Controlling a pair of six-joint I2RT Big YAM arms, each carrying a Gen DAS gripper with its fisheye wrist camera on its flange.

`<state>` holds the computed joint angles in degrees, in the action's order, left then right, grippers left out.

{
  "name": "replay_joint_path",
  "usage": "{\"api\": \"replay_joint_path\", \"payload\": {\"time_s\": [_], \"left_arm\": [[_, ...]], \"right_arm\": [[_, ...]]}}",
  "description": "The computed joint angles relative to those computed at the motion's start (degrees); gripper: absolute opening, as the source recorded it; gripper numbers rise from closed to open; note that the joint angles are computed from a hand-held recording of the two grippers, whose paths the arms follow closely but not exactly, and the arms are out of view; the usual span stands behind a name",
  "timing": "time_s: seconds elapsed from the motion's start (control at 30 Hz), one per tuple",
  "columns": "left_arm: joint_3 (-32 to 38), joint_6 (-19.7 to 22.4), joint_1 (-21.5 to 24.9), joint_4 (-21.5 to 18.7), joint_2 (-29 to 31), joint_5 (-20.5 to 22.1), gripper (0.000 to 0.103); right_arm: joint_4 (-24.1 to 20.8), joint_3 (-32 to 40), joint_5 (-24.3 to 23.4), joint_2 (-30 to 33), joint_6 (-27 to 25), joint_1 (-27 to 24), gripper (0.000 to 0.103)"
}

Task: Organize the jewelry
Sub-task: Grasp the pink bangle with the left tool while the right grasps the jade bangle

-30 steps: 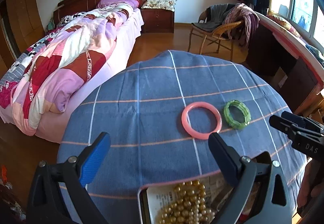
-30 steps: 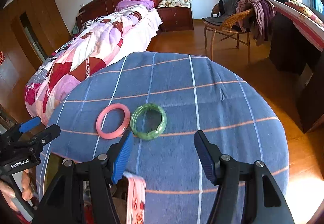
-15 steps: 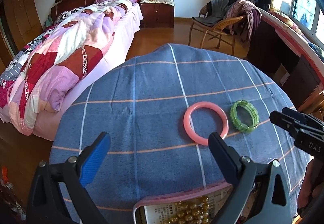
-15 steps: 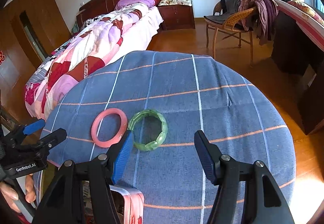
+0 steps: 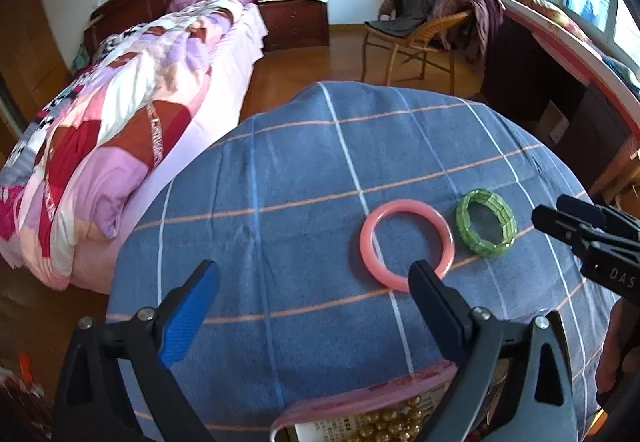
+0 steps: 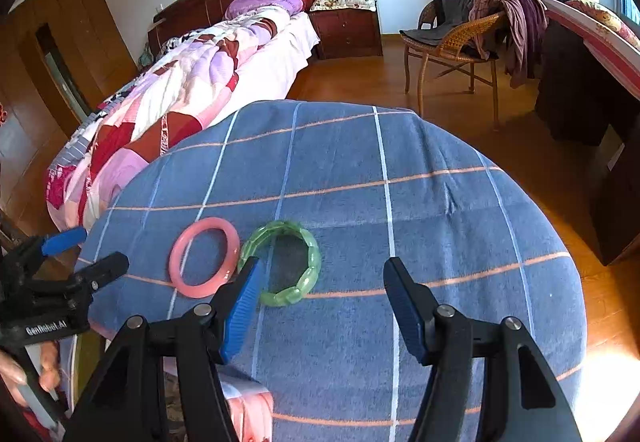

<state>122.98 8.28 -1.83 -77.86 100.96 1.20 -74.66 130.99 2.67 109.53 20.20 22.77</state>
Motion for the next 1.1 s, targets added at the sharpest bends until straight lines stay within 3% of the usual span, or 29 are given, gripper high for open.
{"api": "replay_joint_path", "payload": {"time_s": [0.27, 0.43, 0.57, 0.6, 0.77, 0.83, 0.87, 0.9, 1.03, 1.1], "left_arm": [[10.70, 1.67, -0.09, -9.47, 7.91, 4.31, 0.082], [14.83, 2.35, -1.03, -13.84, 11.51, 4.43, 0.075], [17.77, 2.53, -1.35, -18.03, 14.18, 4.81, 0.062], [16.33, 2.85, -1.42, -16.30, 13.22, 4.71, 0.061], [15.06, 3.01, -1.56, -15.30, 12.43, 4.81, 0.057], [13.50, 3.38, -1.70, -14.16, 11.45, 5.42, 0.042], [13.13, 3.69, -1.81, -13.92, 11.15, 5.95, 0.027], [13.65, 3.99, -1.99, -14.01, 11.45, 5.79, 0.016], [13.12, 5.41, -2.62, -13.34, 11.24, 5.35, 0.011], [12.12, 5.76, -2.58, -12.32, 10.71, 5.30, 0.011]], "right_arm": [[-0.29, 1.21, -0.38, 1.39, -0.79, -0.23, 0.063], [-1.94, 4.43, -0.98, 4.23, -2.33, -0.26, 0.062], [-3.57, 6.79, -0.54, 6.37, -3.70, -0.03, 0.057], [-4.10, 7.37, -0.12, 6.93, -4.09, 0.09, 0.054], [-4.96, 8.72, 2.86, 8.41, -6.67, 0.96, 0.050], [-5.00, 9.29, 4.58, 8.94, -8.06, 1.49, 0.049], [-4.85, 9.27, 5.80, 9.04, -9.00, 1.80, 0.048], [-4.02, 8.60, 6.82, 8.78, -10.17, 2.12, 0.044], [-5.07, 10.52, 5.34, 9.75, -11.72, 2.18, 0.030], [-6.02, 11.89, 5.12, 10.44, -12.07, 2.22, 0.011]]}}
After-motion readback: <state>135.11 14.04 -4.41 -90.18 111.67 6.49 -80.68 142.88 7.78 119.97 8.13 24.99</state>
